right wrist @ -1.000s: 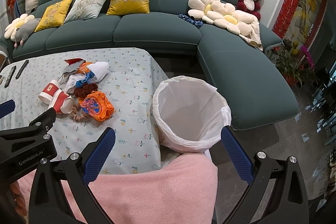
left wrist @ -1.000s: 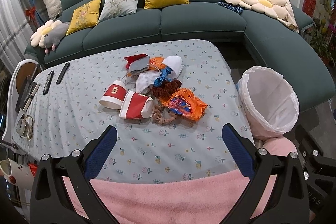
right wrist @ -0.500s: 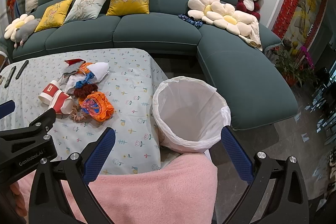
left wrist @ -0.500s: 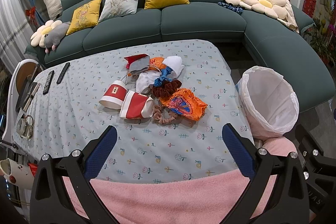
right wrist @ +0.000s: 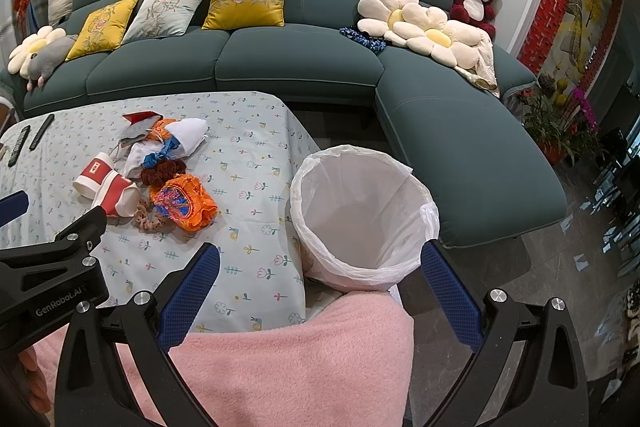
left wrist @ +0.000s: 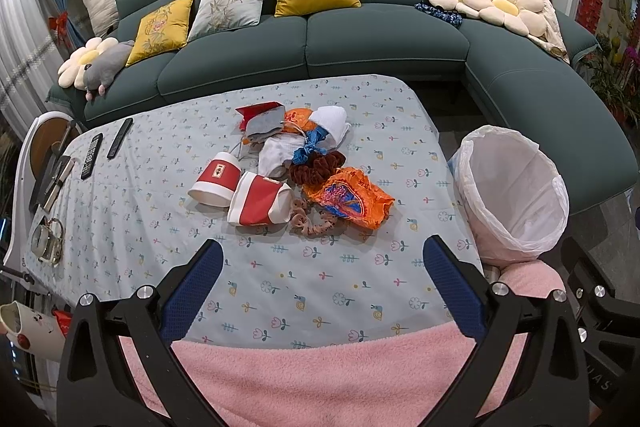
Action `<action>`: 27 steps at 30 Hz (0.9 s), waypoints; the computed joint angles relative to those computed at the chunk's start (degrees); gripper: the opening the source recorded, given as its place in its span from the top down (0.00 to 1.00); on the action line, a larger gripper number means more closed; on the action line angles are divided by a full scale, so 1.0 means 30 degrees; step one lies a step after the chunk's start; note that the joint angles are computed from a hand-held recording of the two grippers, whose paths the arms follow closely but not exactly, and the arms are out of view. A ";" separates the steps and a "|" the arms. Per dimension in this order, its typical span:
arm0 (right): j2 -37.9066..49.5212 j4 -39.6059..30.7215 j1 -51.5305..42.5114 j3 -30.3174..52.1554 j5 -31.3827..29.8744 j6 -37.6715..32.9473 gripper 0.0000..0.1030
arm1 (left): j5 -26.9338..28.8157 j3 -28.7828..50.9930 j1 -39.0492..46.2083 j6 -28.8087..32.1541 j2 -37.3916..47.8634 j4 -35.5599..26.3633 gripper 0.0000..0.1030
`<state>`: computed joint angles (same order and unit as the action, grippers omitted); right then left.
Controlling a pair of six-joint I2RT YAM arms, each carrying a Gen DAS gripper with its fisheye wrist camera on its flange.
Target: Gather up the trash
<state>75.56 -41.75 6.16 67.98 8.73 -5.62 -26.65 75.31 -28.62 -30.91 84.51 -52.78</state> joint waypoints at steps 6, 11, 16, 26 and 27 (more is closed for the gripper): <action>0.0001 0.0055 0.0007 -0.0038 -0.0007 -0.0004 0.07 | 0.0001 0.0014 -0.0005 0.0021 0.0009 -0.0017 0.07; 0.0047 -0.0031 -0.0047 0.0064 -0.0056 -0.0027 0.07 | -0.0014 0.0006 -0.0009 0.0030 -0.0008 -0.0017 0.07; 0.0039 0.0015 -0.0012 0.0029 0.0015 0.0031 0.07 | 0.0014 0.0027 -0.0003 -0.0007 0.0005 -0.0059 0.07; -0.0036 -0.0093 -0.0372 0.0190 0.0141 0.0048 0.07 | 0.0282 -0.0587 0.0269 0.0029 -0.0238 0.0407 0.07; -0.0014 -0.0002 -0.0366 0.0165 0.0035 0.0181 0.07 | 0.0354 -0.0761 0.0407 0.0060 -0.0311 0.0562 0.07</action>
